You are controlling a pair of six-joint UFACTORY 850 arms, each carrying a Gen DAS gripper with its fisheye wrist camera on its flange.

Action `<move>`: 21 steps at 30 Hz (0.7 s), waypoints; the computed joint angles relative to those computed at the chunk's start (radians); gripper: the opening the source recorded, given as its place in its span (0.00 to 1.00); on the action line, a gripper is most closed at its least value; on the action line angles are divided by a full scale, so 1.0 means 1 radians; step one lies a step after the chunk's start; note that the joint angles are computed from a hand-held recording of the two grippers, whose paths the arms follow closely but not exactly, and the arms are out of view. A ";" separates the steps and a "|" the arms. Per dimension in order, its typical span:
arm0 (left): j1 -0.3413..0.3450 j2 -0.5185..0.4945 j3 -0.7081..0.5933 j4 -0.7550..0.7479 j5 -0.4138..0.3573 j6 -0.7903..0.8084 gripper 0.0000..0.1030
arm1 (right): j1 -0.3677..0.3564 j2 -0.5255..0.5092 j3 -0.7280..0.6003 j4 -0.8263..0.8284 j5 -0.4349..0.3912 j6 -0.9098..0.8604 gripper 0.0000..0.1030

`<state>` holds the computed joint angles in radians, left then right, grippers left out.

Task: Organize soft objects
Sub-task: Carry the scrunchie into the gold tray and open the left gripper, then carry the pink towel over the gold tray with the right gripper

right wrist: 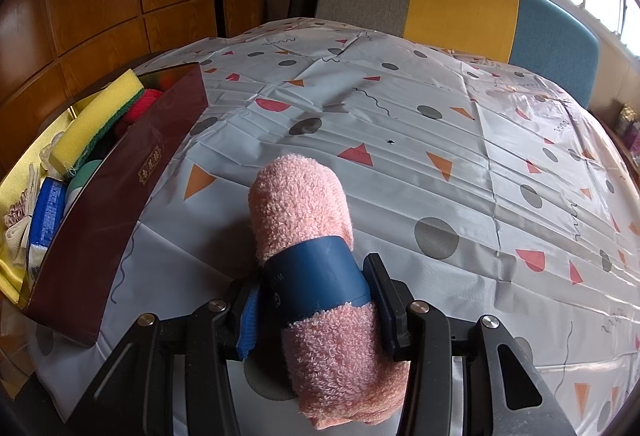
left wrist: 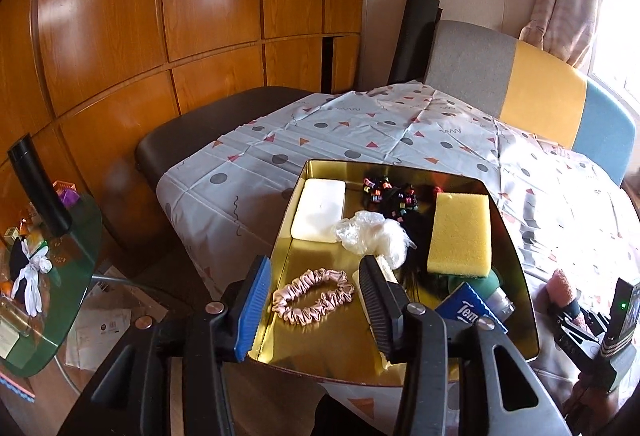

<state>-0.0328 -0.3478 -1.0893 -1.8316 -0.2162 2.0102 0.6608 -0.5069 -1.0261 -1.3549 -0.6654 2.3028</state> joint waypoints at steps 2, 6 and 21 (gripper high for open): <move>-0.002 0.002 0.005 0.006 0.004 -0.006 0.45 | 0.000 -0.001 -0.001 0.001 -0.001 -0.001 0.45; -0.004 0.000 0.008 0.023 0.010 -0.019 0.45 | 0.001 -0.001 -0.001 0.001 -0.001 -0.001 0.45; 0.014 0.007 0.032 -0.055 0.024 0.048 0.45 | 0.004 -0.009 -0.013 0.027 -0.017 -0.033 0.45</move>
